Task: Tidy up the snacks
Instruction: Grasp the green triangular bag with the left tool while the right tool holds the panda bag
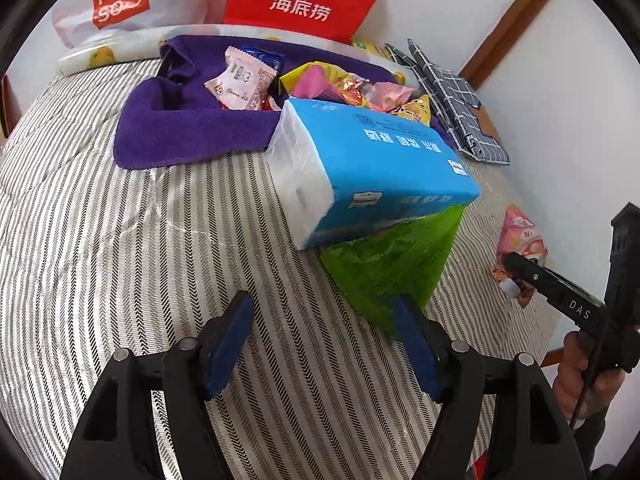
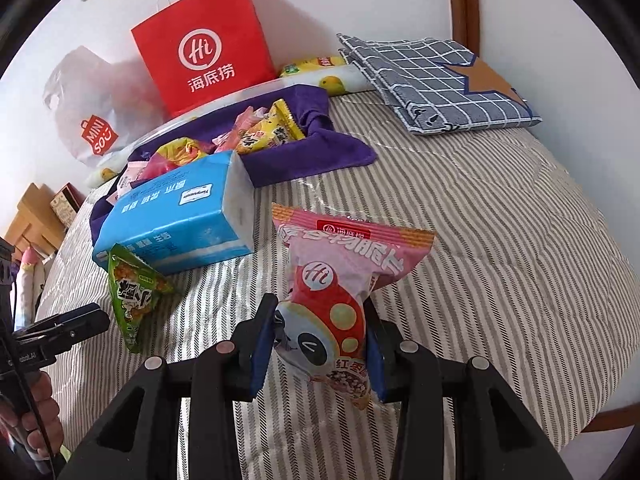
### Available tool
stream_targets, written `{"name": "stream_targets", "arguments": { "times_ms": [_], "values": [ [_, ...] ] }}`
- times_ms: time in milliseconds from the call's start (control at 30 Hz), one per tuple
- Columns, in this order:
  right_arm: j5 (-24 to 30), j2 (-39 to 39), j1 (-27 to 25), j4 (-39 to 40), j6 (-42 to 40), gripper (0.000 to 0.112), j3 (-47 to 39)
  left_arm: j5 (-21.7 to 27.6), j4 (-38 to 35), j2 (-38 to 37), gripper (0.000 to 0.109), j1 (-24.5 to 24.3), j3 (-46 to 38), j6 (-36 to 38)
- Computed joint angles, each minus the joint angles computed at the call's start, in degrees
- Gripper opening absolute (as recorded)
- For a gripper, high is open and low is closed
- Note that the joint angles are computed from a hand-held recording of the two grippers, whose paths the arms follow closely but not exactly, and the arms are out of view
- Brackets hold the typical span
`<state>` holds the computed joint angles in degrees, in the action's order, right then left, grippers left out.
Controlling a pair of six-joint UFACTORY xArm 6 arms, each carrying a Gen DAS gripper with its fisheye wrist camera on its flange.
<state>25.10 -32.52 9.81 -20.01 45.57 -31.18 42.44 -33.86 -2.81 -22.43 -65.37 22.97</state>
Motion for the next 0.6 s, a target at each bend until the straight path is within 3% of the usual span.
{"name": "stream_targets", "arguments": {
  "times_ms": [267,600],
  "values": [
    [-0.7,0.7,0.8,0.0,-0.9,0.038,-0.2,0.6,-1.8,-0.6,0.072,0.1,-0.2,1.4],
    [-1.4,-1.5,-0.2,2.3,-3.6,0.038,1.2,-1.6,2.9,1.7,0.074,-4.1,-4.0,-0.7]
  ]
}}
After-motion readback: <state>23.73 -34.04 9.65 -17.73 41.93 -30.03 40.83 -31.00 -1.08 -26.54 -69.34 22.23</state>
